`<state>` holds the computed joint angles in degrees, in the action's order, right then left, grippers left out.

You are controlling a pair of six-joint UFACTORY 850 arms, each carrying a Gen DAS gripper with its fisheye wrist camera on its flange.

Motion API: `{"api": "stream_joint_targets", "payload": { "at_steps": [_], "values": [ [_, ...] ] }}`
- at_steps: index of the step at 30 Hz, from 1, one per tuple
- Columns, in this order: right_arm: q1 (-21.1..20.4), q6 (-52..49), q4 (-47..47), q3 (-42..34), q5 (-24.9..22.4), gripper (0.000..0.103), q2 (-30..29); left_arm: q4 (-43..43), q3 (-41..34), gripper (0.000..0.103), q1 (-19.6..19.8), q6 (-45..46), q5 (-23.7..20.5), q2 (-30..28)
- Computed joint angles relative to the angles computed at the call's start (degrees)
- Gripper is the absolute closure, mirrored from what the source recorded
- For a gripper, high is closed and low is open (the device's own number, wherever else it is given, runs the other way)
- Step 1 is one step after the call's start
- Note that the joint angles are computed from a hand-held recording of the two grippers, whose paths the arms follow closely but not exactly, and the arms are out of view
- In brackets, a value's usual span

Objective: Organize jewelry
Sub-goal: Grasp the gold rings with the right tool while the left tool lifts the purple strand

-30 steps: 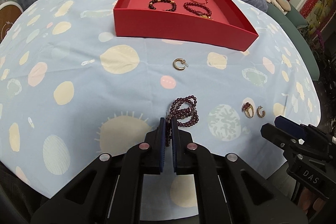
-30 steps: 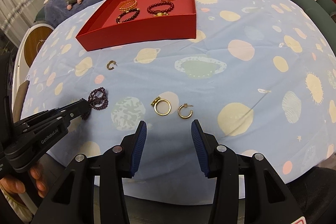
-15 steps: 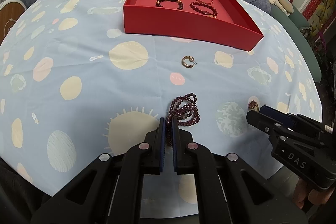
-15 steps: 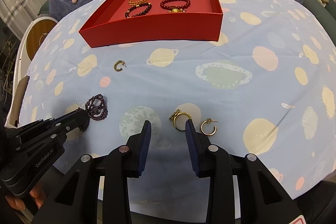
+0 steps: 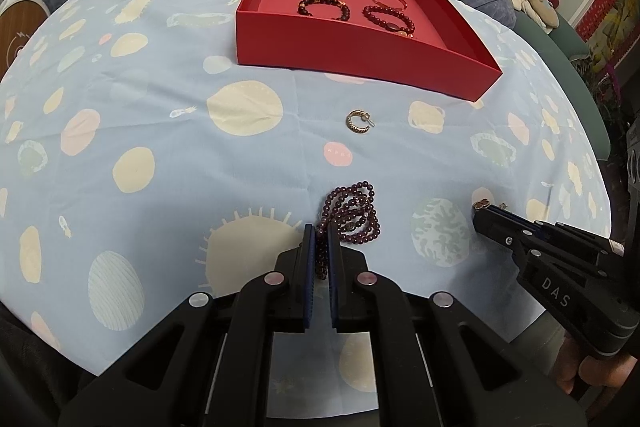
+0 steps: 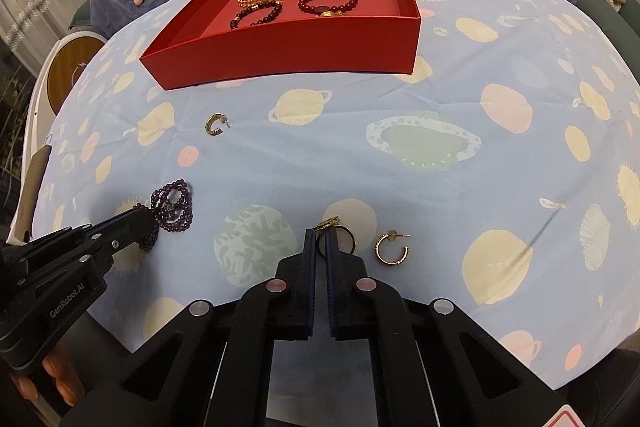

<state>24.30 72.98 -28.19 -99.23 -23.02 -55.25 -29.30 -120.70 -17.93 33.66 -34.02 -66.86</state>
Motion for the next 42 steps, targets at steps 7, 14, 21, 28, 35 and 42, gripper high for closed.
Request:
{"api": "stream_joint_targets", "payload": {
  "at_steps": [7, 14, 21, 28, 35, 42],
  "values": [
    [0.5, 2.8, -3.4, 1.5, 0.9, 0.103, 1.6, -1.3, 1.0, 0.098, 0.2, 1.1, -0.2, 0.8],
    [0.6, 5.3, -6.8, 2.0, -0.4, 0.082, 2.0, 0.1, 1.4, 0.098, 0.1, -0.3, 0.1, 1.0],
    [0.2, 0.7, -4.0, -0.7, -1.6, 0.076, -0.1, 0.3, 1.3, 0.097, 0.1, -0.4, 0.2, 0.8],
    [-0.2, -0.8, -2.1, -0.9, -1.4, 0.097, -0.7, -0.5, 0.0, 0.095, 0.2, -0.5, -0.6, 0.1],
    [-0.3, -1.4, -1.3, -0.7, -0.9, 0.101, -0.6, -1.1, -1.3, 0.080, 0.0, -0.5, -0.9, -0.8],
    [-0.2, -1.3, -2.4, -1.6, -1.9, 0.081, -1.0, -1.4, -2.4, 0.068, -0.3, 0.4, -0.9, -1.3]
  ]
}}
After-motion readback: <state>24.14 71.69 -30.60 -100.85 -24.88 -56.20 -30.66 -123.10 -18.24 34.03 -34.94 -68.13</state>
